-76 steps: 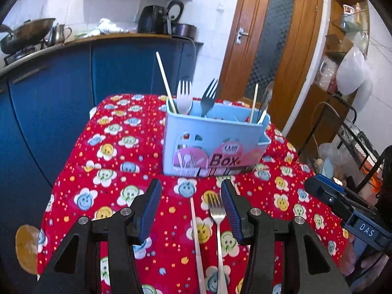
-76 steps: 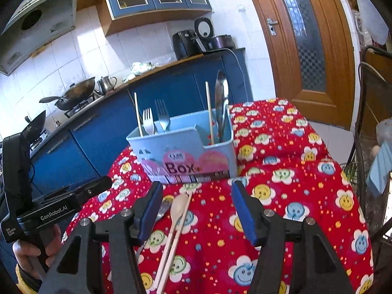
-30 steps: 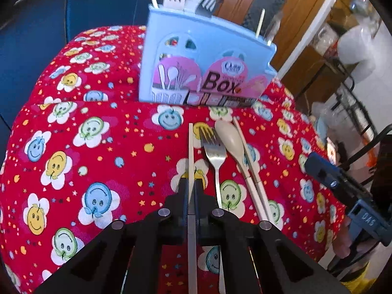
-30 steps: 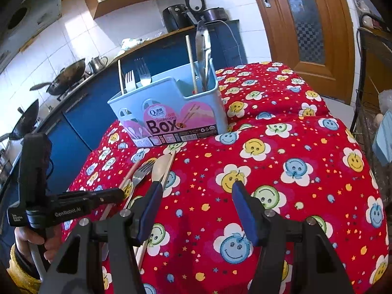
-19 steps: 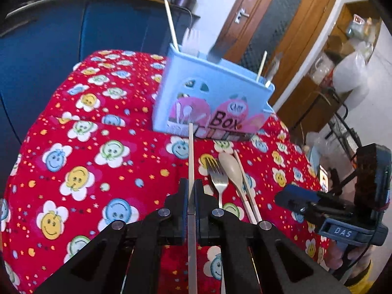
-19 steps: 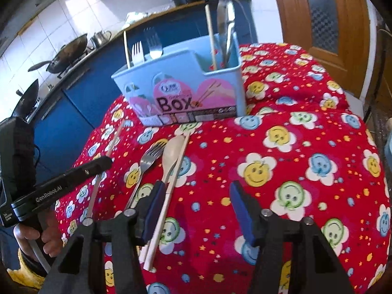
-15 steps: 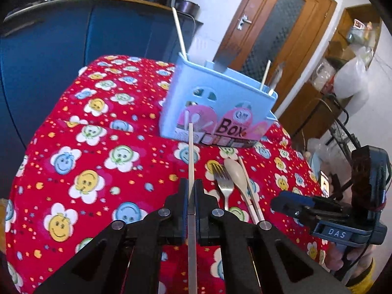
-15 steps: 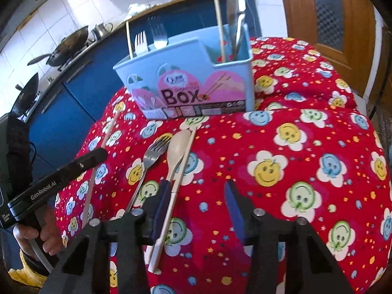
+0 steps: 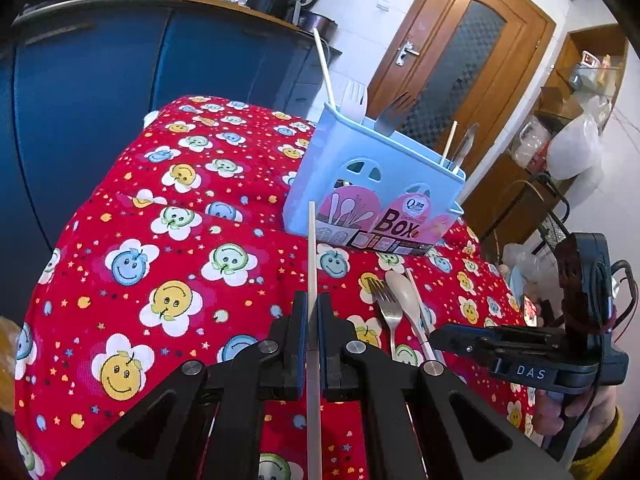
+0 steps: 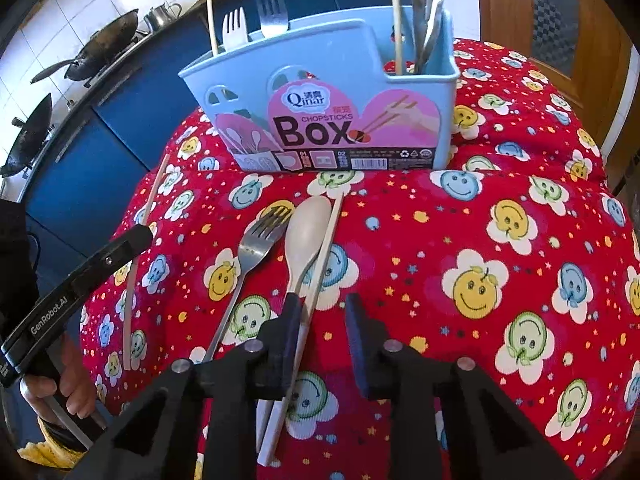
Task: Organize utensils
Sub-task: 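Grasp a white chopstick with the left gripper while the right grasps another white chopstick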
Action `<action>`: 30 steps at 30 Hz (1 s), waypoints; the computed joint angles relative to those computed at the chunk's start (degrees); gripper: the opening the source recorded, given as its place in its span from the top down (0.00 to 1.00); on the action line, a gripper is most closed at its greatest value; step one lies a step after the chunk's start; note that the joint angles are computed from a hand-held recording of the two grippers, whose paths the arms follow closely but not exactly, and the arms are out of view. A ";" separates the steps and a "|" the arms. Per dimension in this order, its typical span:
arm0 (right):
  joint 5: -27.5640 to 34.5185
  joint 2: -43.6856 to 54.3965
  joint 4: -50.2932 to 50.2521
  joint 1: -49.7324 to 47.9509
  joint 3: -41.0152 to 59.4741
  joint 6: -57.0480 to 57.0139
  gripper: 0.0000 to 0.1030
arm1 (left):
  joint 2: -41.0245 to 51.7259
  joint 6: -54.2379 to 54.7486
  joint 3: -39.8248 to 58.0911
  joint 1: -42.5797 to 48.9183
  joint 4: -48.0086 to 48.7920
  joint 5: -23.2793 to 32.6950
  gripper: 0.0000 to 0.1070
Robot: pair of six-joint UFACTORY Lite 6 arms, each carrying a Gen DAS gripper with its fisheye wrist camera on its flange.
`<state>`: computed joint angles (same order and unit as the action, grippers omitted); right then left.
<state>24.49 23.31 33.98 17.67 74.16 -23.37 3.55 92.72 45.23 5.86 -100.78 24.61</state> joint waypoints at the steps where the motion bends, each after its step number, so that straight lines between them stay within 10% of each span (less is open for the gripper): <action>1: 0.25 0.50 -0.98 0.10 0.68 0.92 0.76 | 0.09 0.21 -0.02 0.20 -0.17 0.24 0.96; 13: 4.70 7.81 -11.75 1.00 11.25 10.92 0.89 | -0.37 -1.11 -0.17 1.34 1.41 2.34 0.96; 30: 2.47 -3.30 17.78 -7.58 -3.93 -16.21 0.93 | -0.95 -8.55 1.17 -0.05 7.10 4.94 0.96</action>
